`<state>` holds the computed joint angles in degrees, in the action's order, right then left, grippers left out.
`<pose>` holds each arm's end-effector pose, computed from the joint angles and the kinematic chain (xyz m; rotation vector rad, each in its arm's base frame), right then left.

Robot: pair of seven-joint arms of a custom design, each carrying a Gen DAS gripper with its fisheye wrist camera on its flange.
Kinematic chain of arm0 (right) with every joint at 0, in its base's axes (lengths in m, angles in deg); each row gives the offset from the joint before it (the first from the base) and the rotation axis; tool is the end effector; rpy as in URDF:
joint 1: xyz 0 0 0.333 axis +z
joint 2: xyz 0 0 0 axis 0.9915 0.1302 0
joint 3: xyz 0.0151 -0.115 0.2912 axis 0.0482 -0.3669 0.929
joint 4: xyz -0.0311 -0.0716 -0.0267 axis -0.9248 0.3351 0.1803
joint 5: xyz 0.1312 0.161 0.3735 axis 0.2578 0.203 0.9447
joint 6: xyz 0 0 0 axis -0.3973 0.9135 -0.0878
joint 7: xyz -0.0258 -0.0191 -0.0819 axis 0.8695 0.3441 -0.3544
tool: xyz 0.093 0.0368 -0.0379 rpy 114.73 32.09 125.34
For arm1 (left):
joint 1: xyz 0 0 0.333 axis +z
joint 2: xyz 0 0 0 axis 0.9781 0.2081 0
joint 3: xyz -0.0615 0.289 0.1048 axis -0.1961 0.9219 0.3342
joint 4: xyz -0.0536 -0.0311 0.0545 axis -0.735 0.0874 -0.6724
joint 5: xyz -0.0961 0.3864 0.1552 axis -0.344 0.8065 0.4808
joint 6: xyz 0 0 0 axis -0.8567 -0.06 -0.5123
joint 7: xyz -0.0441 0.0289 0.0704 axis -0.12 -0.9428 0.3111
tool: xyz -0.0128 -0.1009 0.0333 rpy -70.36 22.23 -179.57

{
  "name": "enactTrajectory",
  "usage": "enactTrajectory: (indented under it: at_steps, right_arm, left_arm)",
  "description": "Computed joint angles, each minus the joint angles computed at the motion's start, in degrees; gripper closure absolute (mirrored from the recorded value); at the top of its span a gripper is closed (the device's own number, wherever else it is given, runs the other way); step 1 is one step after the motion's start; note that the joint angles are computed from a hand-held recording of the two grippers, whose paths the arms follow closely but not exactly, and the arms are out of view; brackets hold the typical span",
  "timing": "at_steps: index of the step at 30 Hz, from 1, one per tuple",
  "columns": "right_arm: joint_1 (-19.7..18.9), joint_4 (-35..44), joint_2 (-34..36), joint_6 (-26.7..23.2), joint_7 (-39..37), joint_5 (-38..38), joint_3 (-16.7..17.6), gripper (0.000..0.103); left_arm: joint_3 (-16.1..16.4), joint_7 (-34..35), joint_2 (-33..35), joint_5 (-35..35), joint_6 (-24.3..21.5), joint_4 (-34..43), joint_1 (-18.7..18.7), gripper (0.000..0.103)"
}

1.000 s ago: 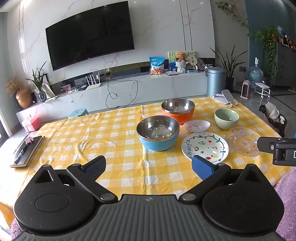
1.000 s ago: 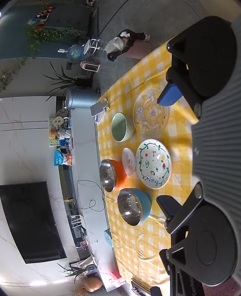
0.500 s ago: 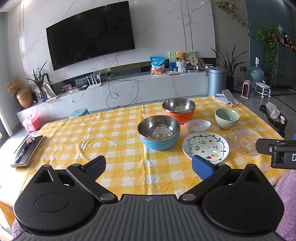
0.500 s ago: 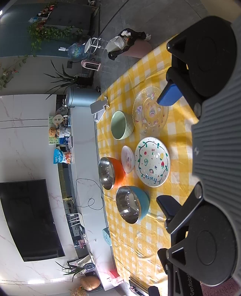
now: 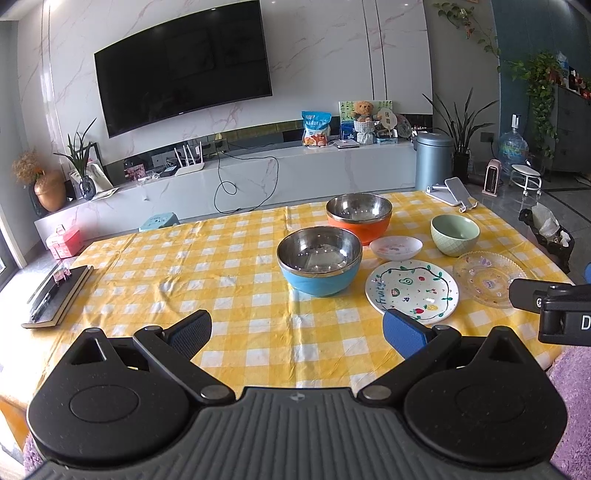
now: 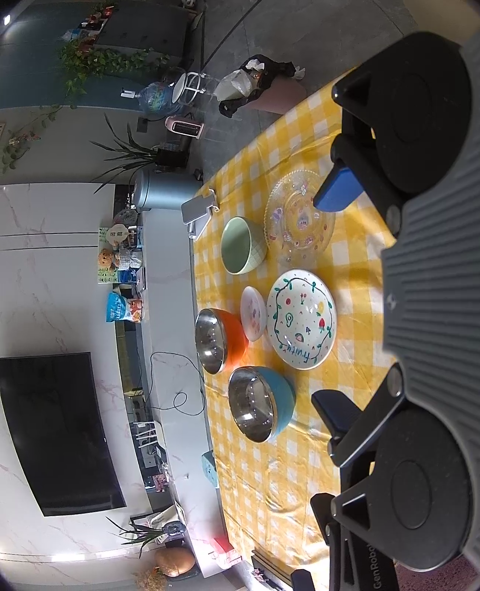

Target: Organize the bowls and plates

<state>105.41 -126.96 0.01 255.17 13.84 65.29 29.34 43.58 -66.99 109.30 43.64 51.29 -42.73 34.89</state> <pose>0.6948 0.2764 0.5096 -1.8864 1.2206 -0.5763 0.6159 -0.5099 0.5169 -1.7985 1.2659 -0.5203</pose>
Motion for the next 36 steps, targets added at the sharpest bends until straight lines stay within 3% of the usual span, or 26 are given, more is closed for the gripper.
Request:
enactTrajectory:
  at_steps: [36]
  right_arm:
    - [0.2,-0.7,-0.4,0.2,0.1,-0.1,-0.1,0.003]
  left_arm:
    - [-1.1,-1.9,-2.2,0.7,0.5,-3.4,0.6,0.0]
